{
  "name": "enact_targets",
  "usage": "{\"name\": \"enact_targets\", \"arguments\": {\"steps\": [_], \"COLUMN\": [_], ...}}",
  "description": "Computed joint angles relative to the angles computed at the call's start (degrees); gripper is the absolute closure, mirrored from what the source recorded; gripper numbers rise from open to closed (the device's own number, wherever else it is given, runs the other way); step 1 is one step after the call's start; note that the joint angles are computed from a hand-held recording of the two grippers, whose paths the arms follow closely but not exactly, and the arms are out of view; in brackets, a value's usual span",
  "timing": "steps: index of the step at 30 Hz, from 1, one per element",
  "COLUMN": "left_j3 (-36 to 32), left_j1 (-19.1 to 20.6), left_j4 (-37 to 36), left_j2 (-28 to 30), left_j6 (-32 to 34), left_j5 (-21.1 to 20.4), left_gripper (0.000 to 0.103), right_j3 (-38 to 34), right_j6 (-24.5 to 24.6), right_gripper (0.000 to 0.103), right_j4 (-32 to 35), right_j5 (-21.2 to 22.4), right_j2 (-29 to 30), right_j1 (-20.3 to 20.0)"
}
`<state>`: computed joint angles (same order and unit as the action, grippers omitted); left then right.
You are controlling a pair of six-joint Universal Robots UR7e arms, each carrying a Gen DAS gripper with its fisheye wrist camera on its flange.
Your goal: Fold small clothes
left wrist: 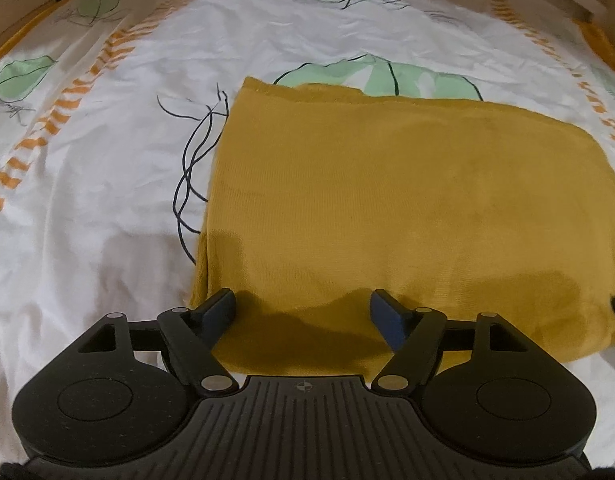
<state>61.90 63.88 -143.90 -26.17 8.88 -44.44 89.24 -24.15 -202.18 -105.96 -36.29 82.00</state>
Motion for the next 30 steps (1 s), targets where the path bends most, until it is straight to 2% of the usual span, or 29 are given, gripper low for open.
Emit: {"name": "enact_targets", "arguments": {"steps": [9,19,26,30], "left_j3": [-1.03,-9.99,-21.34,-26.24], "left_j1": [-2.30,-3.38,-3.20,-3.20], "left_j4": [-0.50,1.68,7.52,10.80], "left_j2": [1.25,7.19,12.75,14.96], "left_j6": [0.21,0.58,-1.25,-2.94], "left_j5": [1.04,2.05,0.81,0.01], "left_gripper": [0.031,0.031,0.031,0.031], "right_j3": [-0.30,-0.61,-0.65,-1.46], "right_j6": [0.08,0.87,4.26,8.45], "right_gripper": [0.000,0.000,0.000,0.000], "right_j4": [1.23,4.29,13.87,26.20], "right_j5": [-0.78,-1.29,-0.10,3.03], "right_j2": [-0.15,-0.94,-4.17,-8.05], "right_j1": [0.26,0.49,0.27,-0.44]}}
